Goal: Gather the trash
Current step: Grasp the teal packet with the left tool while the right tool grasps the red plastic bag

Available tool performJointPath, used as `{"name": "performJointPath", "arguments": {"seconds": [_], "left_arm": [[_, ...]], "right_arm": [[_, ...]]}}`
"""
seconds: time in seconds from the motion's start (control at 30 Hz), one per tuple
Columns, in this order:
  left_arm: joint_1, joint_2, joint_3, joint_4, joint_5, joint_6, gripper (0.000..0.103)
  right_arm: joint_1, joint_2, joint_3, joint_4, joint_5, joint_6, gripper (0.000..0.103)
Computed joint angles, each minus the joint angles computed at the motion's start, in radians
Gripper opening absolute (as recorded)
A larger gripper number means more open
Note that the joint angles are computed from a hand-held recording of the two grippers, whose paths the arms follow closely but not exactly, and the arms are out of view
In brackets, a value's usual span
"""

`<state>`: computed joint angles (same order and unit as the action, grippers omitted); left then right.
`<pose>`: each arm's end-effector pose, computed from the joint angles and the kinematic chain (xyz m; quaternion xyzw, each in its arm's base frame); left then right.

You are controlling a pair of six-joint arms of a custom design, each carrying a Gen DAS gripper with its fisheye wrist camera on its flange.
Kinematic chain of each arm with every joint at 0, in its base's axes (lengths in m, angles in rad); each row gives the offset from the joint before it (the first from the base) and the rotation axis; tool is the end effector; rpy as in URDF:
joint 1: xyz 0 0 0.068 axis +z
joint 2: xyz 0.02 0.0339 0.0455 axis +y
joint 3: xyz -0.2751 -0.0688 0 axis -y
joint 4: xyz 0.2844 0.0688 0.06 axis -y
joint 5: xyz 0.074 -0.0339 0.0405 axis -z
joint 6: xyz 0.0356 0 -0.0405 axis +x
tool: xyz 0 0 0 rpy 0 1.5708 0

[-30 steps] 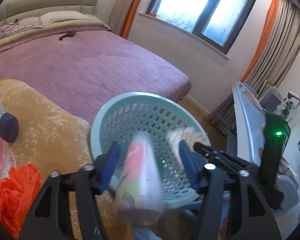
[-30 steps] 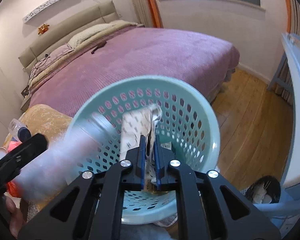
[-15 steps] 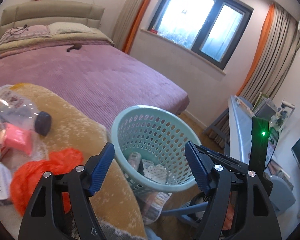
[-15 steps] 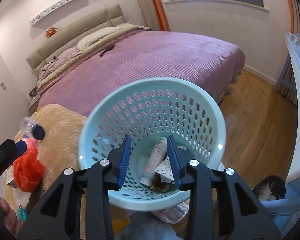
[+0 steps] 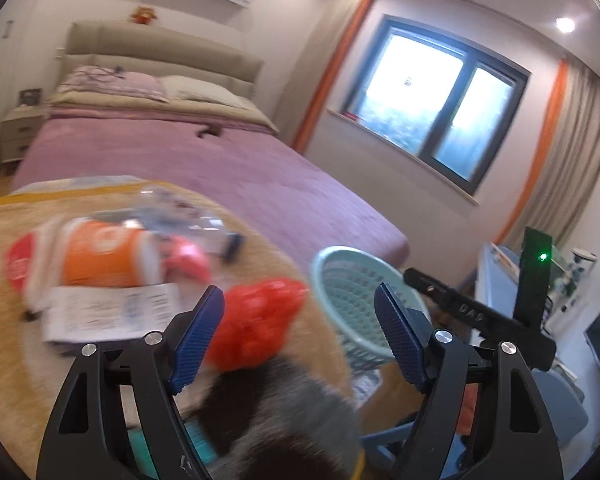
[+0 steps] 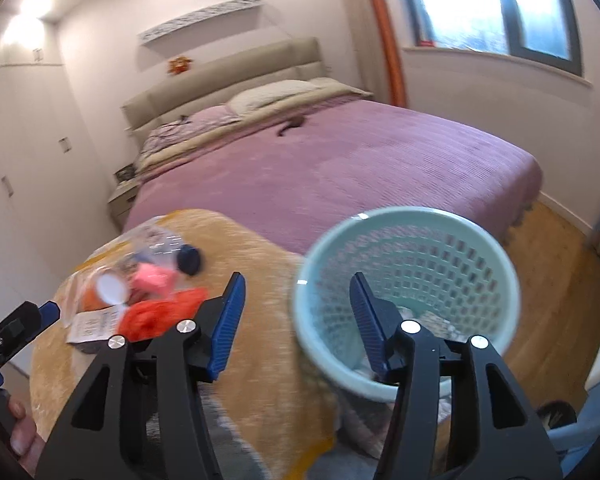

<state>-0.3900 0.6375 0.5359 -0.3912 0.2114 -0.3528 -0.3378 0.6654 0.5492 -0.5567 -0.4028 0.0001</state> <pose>0.1672 -0.0768 0.2566 0.0700 0.8523 -0.2696 0.4427 0.1712 -0.0453 0.2434 0.0628 0.8847 0.1062 0.4495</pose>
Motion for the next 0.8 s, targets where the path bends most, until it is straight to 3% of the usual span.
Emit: {"name": "performJointPath", "arguments": {"seconds": [0.17, 0.4, 0.57, 0.8], "left_arm": [[0.119, -0.143, -0.023, -0.177, -0.008, 0.060, 0.082], [0.096, -0.383, -0.134, -0.350, -0.169, 0.050, 0.088], [0.062, -0.381, -0.209, -0.351, -0.184, 0.002, 0.088], [-0.025, -0.245, -0.243, -0.287, -0.268, -0.067, 0.088]], "right_arm": [[0.226, -0.026, -0.024, 0.030, 0.088, 0.058, 0.056], [0.486, 0.031, -0.085, 0.153, 0.213, 0.146, 0.078], [0.566, 0.151, -0.125, 0.299, 0.260, 0.188, 0.080], [0.646, 0.291, -0.096, 0.365, 0.343, 0.227, 0.086]]}}
